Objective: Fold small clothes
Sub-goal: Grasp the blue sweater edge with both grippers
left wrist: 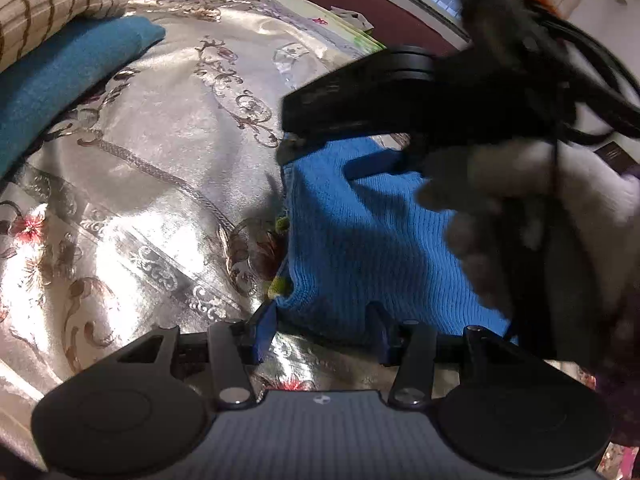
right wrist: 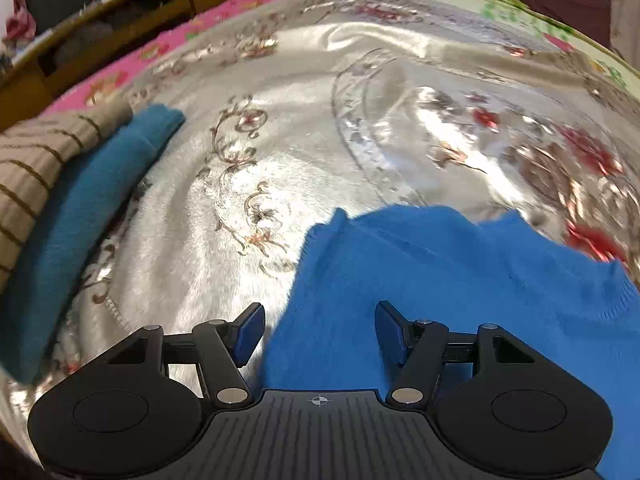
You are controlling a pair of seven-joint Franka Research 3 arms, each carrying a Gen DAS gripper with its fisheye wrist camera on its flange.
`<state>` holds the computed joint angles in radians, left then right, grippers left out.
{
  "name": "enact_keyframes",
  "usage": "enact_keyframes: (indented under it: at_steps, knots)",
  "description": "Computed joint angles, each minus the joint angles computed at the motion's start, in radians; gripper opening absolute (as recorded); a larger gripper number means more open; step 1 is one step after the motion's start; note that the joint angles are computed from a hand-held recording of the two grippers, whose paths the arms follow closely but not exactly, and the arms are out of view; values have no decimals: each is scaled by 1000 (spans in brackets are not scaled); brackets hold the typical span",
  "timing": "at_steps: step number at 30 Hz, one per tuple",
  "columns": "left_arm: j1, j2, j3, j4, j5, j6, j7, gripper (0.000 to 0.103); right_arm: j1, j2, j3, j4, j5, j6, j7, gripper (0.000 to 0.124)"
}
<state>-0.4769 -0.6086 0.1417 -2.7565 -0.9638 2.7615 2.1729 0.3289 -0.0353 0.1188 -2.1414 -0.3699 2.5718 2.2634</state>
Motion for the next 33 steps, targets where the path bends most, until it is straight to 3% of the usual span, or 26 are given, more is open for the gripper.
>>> enact_keyframes:
  at_steps: [3, 6, 10, 11, 19, 30, 33]
  knots:
    - [2, 14, 5, 10, -6, -10, 5, 51, 17, 69, 4, 85, -57, -104, -6, 70]
    - [9, 18, -3, 13, -11, -13, 10, 51, 42, 100, -12, 120, -116, -148, -12, 67]
    - [13, 16, -13, 12, -19, -10, 15, 52, 46, 95, -34, 120, -132, -156, 14, 34]
    - [13, 17, -16, 11, -20, -5, 16, 52, 44, 87, -37, 114, -132, -154, 18, 31]
    - [-22, 15, -5, 9, -58, 32, 43, 64, 0, -5, -29, 15, -47, -46, -21, 20]
    - [-37, 26, -32, 1, -51, 91, 28, 69, -58, -105, -8, -94, 85, 77, -68, 13]
    - [-54, 11, -32, -15, -43, 139, 13, 69, -74, -133, 2, -118, 110, 96, -78, 12]
